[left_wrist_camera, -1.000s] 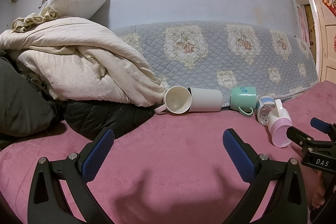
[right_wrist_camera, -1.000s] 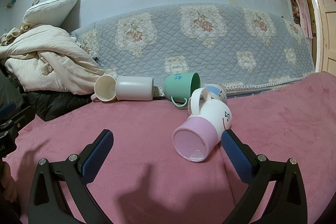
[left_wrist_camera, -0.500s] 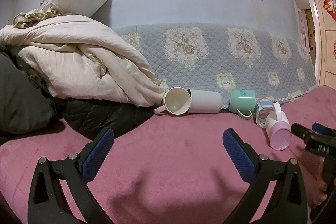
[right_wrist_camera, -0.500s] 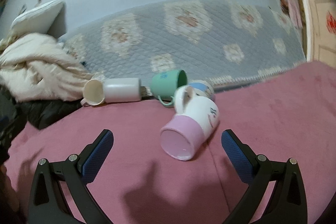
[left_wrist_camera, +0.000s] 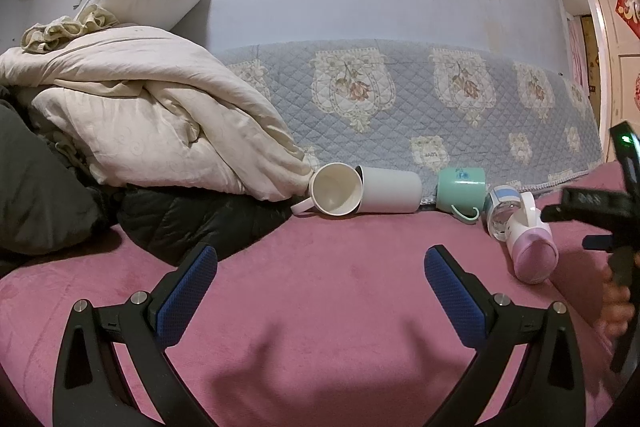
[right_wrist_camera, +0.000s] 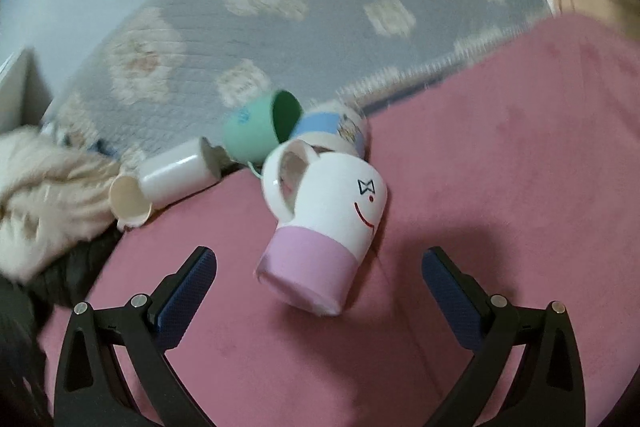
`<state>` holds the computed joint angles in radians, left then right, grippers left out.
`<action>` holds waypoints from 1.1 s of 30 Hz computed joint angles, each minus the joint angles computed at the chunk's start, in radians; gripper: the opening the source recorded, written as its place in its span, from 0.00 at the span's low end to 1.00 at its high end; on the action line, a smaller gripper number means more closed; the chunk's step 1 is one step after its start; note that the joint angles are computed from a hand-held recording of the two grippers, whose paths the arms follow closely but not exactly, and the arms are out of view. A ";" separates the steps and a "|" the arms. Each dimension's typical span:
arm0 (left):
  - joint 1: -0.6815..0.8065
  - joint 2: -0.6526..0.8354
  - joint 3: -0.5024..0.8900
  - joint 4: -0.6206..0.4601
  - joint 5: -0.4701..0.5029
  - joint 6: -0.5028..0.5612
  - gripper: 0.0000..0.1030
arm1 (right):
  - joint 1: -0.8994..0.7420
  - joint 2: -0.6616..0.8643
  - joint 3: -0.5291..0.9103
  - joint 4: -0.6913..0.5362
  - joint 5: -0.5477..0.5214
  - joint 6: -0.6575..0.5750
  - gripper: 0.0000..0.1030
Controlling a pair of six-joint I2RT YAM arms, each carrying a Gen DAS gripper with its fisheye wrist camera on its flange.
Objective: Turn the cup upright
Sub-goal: 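Move the right tool to the white-and-pink mug and grasp its body, then lift the white-and-pink mug with the right tool and rotate it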
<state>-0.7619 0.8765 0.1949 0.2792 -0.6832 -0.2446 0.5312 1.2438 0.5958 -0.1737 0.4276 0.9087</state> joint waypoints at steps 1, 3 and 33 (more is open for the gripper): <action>0.001 0.003 0.000 0.004 0.002 0.001 1.00 | -0.016 0.023 0.021 -0.016 -0.010 0.021 1.00; 0.002 0.004 0.001 0.001 0.003 -0.002 1.00 | -0.035 0.082 0.063 -0.027 -0.020 0.030 1.00; 0.098 -0.136 -0.046 -0.016 0.068 -0.078 1.00 | 0.220 0.074 0.096 0.044 0.054 -0.103 0.70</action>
<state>-0.6642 0.7410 0.1489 0.2630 -0.6151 -0.3227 0.7512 1.3181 0.6916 -0.1298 0.4815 0.8058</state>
